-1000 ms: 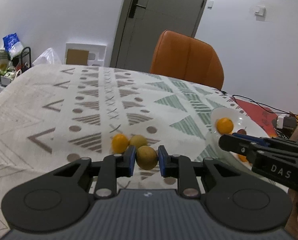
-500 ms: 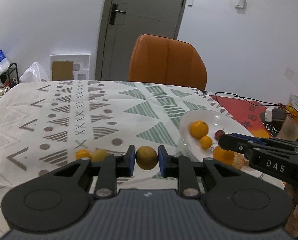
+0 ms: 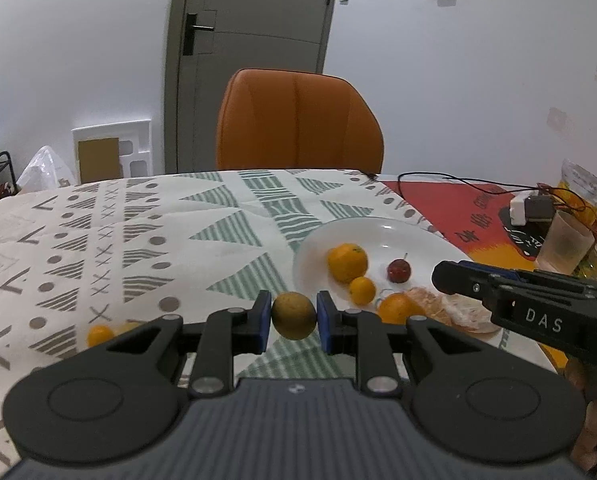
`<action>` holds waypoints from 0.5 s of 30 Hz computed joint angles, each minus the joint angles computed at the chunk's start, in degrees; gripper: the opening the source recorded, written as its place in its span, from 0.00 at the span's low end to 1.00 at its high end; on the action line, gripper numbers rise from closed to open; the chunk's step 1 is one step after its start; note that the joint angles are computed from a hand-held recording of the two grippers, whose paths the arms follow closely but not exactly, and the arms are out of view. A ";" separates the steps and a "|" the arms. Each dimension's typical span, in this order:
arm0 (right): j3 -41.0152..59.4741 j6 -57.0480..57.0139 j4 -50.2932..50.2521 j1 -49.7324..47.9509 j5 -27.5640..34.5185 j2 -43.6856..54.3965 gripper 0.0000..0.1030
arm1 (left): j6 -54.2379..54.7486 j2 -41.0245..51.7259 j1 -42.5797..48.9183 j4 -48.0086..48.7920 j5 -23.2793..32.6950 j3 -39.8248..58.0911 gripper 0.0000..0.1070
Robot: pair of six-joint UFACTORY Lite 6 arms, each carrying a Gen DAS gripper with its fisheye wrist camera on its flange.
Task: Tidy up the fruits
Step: 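Carry the apricot and red apple onto the white plate and open both grippers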
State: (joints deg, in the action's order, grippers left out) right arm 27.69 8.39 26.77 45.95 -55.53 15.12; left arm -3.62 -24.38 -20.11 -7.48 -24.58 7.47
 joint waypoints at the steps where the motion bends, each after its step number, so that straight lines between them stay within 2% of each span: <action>1: -0.48 0.45 -0.39 -0.43 -0.31 -0.19 0.21 | 1.28 0.82 -1.06 -1.77 -0.39 0.50 0.21; 7: -2.25 3.25 -3.37 -3.79 -1.85 -0.33 0.21 | 5.51 6.84 -6.98 -9.39 -3.59 3.84 0.21; 15: -2.95 5.96 -5.83 -6.16 -3.51 1.14 0.21 | 7.19 11.82 -10.01 -12.44 -4.68 7.38 0.21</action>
State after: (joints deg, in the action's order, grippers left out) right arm 24.74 14.35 20.94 39.78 -59.03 16.26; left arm 3.56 -12.56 -30.12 -19.92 -29.26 14.85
